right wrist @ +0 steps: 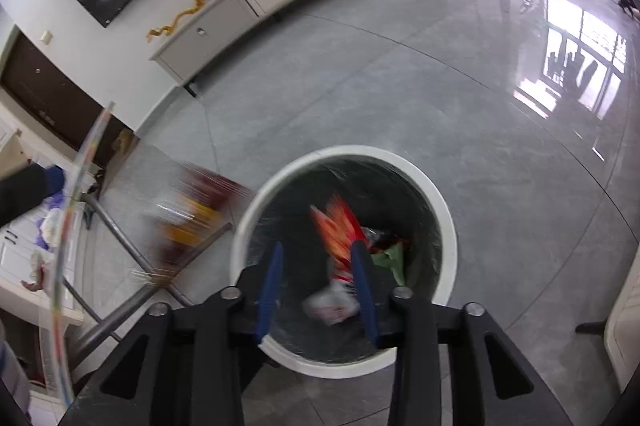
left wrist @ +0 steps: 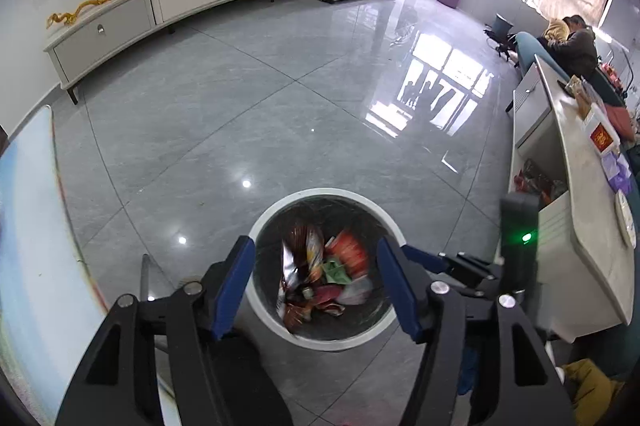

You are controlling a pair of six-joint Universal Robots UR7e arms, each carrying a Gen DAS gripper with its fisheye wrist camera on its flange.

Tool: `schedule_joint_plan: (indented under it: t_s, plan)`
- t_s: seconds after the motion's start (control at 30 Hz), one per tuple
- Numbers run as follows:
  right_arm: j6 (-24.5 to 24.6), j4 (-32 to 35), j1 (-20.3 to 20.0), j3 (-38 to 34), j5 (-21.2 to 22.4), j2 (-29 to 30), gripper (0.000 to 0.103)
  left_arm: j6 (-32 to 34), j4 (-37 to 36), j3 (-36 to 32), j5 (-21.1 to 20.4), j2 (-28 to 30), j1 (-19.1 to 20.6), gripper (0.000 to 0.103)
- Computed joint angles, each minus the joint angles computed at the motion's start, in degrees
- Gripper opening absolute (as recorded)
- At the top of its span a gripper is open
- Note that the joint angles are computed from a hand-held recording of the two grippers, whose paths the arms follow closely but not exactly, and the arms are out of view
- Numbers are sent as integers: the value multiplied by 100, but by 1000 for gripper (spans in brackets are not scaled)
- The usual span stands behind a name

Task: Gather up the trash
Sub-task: 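Carry both bags to the bin and open both tools over it, then move both tools back toward the table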

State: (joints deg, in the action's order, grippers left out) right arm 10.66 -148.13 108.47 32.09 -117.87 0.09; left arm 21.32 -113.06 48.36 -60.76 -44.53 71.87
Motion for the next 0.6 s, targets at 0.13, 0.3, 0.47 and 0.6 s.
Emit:
schedule_joint_plan:
  t_s: [0.13,0.3,0.47,0.6]
  plan:
    - [138,-223,-4,503,-81,-249,39,-24,21,57,-26,-76,9,62]
    - [225,-624,60,1034,-142,-538,39,95,-420,480,152,-365,-57,62]
    - [154,-983,194,1276,-201,-710,39,233,-909,929,402,-787,-95,62]
    - [-73,-1176,368,1225,-214,-742,39,394,-1334,1274,594,-1177,-109,62]
